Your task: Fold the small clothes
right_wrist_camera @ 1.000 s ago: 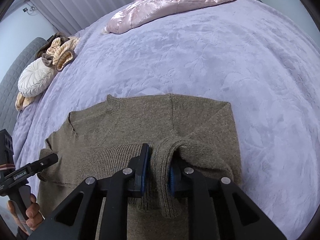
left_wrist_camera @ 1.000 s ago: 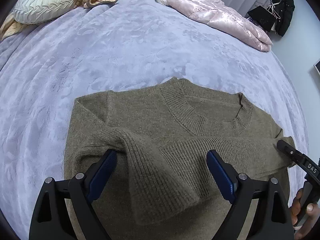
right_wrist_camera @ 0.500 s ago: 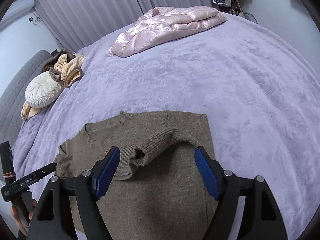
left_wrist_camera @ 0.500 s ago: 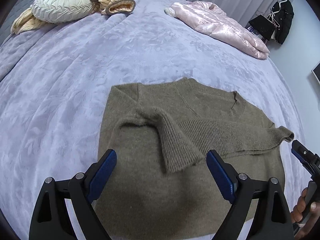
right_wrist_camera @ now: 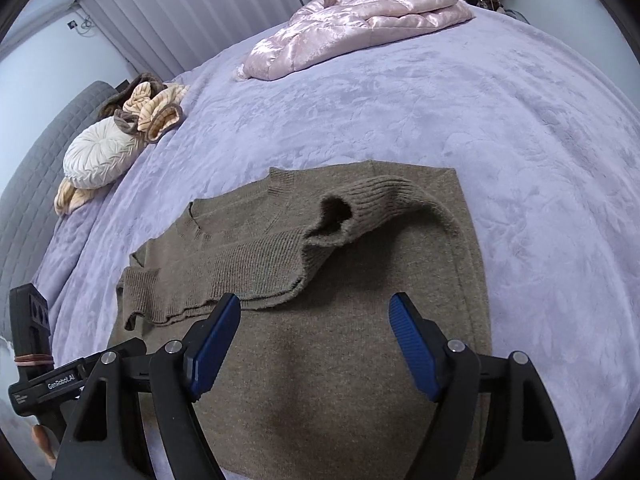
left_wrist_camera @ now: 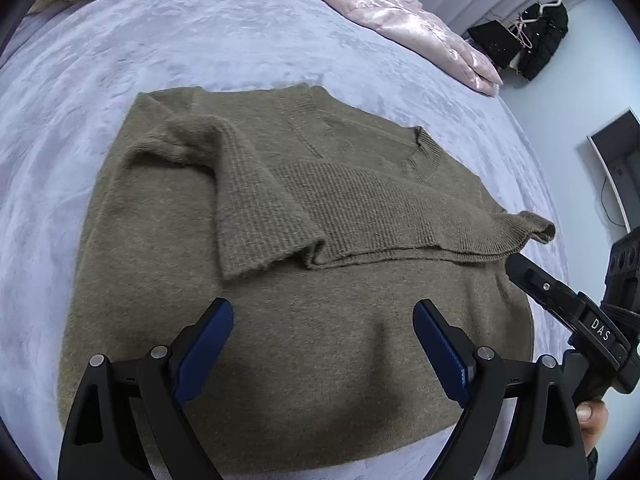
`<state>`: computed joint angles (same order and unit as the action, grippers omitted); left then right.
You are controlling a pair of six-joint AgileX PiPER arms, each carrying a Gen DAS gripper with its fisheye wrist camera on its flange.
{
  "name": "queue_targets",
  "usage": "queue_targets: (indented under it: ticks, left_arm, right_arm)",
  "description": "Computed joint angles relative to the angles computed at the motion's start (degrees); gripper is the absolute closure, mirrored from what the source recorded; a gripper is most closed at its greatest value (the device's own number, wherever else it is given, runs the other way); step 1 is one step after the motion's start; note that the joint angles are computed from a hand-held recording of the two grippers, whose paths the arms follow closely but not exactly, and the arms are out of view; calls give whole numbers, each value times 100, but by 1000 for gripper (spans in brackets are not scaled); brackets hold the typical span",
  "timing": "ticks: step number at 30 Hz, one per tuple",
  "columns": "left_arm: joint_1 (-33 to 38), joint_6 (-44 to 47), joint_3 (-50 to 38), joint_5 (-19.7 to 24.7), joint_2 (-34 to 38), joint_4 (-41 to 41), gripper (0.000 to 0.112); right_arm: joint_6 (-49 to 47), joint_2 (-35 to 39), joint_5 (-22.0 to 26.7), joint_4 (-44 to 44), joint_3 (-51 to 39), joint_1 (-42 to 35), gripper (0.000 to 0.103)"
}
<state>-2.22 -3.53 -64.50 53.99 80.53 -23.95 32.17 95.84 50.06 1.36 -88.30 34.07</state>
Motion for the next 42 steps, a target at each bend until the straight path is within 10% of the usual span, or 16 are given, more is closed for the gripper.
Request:
queue_targets:
  ticks: [20,23,26,42]
  left_arm:
    - [1375,1814,-144,332,852,-2302,32]
    - [1256,1363,-320,251,934,-1718,88]
    - [1431,1273,-278,288,874,-1688,99]
    - [1311,42,-2271,343,2005,-1032,99]
  right_arm:
    - [-1417,737,-134,1800,-439,-819,25]
    - [-1441,901,-145,1840,-574,-810,64]
    - [-1246,1032,37,1513,-755,-742,95]
    - [-1205,1713,375,1658,-2231,-973,98]
